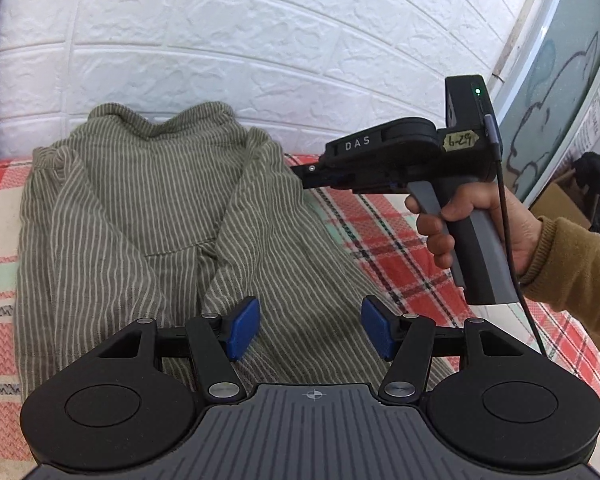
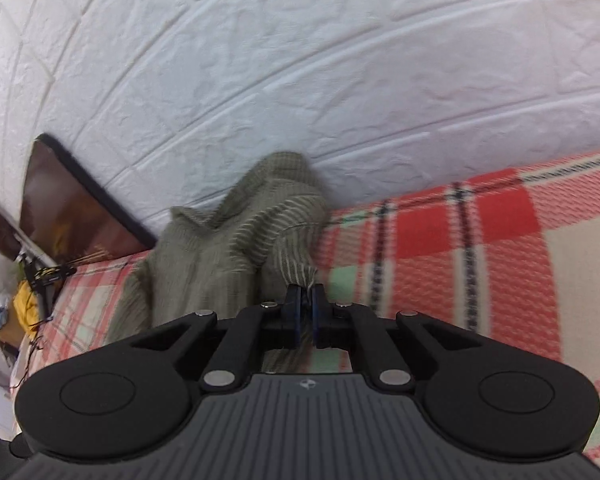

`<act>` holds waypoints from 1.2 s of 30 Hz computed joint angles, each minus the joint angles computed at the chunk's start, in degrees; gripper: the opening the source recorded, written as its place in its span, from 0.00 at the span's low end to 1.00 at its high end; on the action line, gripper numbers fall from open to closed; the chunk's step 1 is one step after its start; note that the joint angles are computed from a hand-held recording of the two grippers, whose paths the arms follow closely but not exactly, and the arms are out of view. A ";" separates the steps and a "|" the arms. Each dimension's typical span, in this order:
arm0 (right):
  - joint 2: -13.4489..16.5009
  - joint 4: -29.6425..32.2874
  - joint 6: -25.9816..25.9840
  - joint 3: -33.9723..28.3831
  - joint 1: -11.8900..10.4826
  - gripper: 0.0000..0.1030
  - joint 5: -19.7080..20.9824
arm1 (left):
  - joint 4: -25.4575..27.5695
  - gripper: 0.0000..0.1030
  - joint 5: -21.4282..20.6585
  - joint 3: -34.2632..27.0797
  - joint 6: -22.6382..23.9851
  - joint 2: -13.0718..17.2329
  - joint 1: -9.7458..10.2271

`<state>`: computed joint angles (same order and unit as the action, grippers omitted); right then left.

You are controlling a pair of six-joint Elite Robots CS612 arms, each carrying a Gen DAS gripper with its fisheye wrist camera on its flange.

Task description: Fold clothes

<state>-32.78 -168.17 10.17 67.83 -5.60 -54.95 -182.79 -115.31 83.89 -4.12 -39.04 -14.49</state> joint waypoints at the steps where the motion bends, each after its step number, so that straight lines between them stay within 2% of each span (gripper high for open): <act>1: 0.08 -0.50 1.27 0.09 -0.12 0.02 0.08 | 0.32 0.69 -0.10 -0.07 0.00 0.02 0.03; 3: -0.24 -0.58 2.71 0.43 -0.19 0.06 -0.14 | 0.21 0.69 -0.55 0.19 -0.24 -0.26 0.16; 4: -0.69 -1.54 2.66 1.00 -0.05 0.13 -1.16 | -0.26 0.69 -0.77 0.50 -0.42 -0.51 0.26; 6: -1.78 -5.20 1.68 2.91 -0.03 0.17 -1.89 | -2.55 0.70 -0.44 1.44 -0.54 -1.13 0.56; 7: -2.33 -6.72 0.98 3.89 -0.16 0.17 -1.03 | -3.51 0.71 -0.30 1.86 -0.53 -1.43 0.71; 10: -3.91 -7.44 -2.04 6.65 -0.64 0.17 5.28 | -2.67 0.72 -0.43 2.06 0.13 -1.87 0.95; 11: -4.29 -6.78 -2.98 7.24 -0.49 0.19 5.86 | -2.28 0.72 -0.24 2.02 0.03 -1.85 0.87; 13: -4.67 -4.53 -4.69 7.85 -0.23 0.28 6.68 | -1.63 0.72 -0.04 1.61 -0.30 -1.50 0.55; 14: -4.71 -2.98 -5.45 7.90 -0.12 0.28 6.98 | -1.27 0.74 0.44 1.30 -0.32 -1.23 0.30; 15: -4.63 -1.29 -5.79 7.78 0.00 0.28 6.84 | -0.75 0.74 1.38 0.99 -0.32 -0.98 0.00; 17: -4.61 0.82 -5.38 7.59 0.48 0.22 2.96 | 1.41 0.74 3.47 0.20 -0.61 -0.54 -0.50; 18: -4.60 1.23 -4.87 7.50 0.60 0.10 1.41 | 1.41 0.73 3.74 0.24 -0.86 -0.64 -0.41; 20: -4.72 -0.31 -2.68 7.84 0.34 0.12 1.99 | 1.41 0.72 4.30 0.31 -1.37 -0.84 -0.23; 22: -5.04 -4.78 -2.44 8.75 0.05 0.30 3.35 | -0.51 0.73 3.75 0.65 -2.56 -1.08 0.16; 24: -5.03 -7.12 -2.50 8.62 0.10 0.39 3.27 | -2.26 0.74 4.62 0.71 -3.37 -1.23 0.33; 29: -3.74 -6.45 -1.12 6.42 0.94 0.39 0.66 | 3.19 0.72 7.45 -2.01 -1.29 -0.26 -0.48; 31: -3.21 -5.41 -1.46 5.64 1.29 0.39 0.13 | 4.86 0.68 7.60 -3.09 -0.05 0.39 -0.63; 32: -3.05 -4.63 -2.06 5.39 1.41 0.39 -0.06 | 5.50 0.58 7.24 -3.54 0.31 0.66 -0.58; 33: -2.99 -3.72 -2.90 5.23 1.47 0.32 -0.17 | 6.02 0.26 6.93 -3.94 0.63 0.91 -0.54; 34: -2.90 -3.55 -3.18 5.18 1.48 0.04 -0.14 | 5.98 0.14 6.68 -4.08 0.72 1.05 -0.49; 35: -2.77 -4.66 -2.50 5.31 1.37 0.05 0.17 | 5.68 0.09 5.76 -4.12 0.57 1.19 -0.31; 36: -2.64 -5.83 -1.67 5.40 1.27 0.05 0.27 | 5.13 0.09 5.56 -4.10 0.24 1.34 -0.23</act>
<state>-35.43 -174.00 8.50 73.23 -4.33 -54.68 -177.66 -109.75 79.79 -3.88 -37.71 -14.72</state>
